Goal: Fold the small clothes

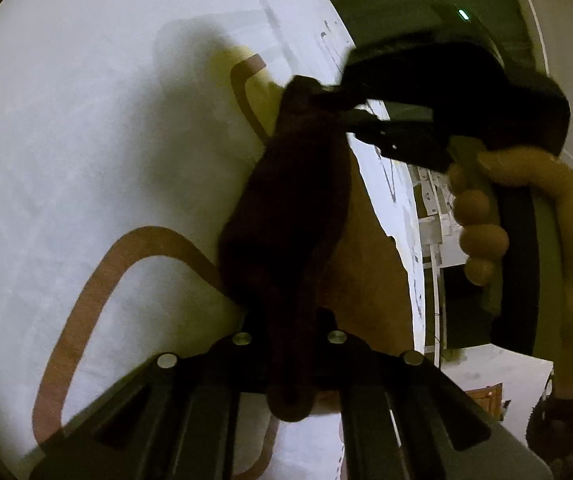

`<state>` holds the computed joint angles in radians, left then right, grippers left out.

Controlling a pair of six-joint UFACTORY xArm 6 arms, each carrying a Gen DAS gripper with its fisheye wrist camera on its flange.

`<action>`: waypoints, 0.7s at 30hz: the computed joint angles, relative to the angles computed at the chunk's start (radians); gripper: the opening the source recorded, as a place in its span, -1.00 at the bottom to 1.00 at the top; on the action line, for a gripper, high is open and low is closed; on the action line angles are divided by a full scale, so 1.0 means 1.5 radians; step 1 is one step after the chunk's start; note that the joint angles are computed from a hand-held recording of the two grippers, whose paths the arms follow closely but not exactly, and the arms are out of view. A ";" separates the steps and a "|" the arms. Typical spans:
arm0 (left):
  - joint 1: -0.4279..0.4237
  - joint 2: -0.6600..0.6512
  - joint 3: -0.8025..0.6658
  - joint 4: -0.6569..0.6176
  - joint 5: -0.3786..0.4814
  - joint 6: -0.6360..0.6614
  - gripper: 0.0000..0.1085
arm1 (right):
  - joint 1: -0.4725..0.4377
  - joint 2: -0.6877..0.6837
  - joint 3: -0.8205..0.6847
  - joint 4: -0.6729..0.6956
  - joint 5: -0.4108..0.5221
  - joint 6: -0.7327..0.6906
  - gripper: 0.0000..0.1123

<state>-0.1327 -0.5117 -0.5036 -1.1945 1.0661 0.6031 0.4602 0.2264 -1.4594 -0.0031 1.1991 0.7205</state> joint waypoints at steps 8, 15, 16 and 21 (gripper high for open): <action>-0.066 -0.081 0.012 0.027 -0.065 -0.020 -0.89 | -0.037 -0.174 0.166 0.056 -0.130 -0.025 -0.81; -0.182 -0.184 0.020 0.090 -0.125 -0.107 -0.89 | -0.089 -0.324 0.269 0.099 -0.181 -0.072 -0.81; -0.207 -0.191 0.022 0.106 -0.142 -0.122 -0.89 | -0.104 -0.340 0.282 0.113 -0.187 -0.086 -0.81; -0.319 -0.208 0.016 0.183 -0.198 -0.193 -0.89 | -0.162 -0.454 0.359 0.147 -0.193 -0.118 -0.82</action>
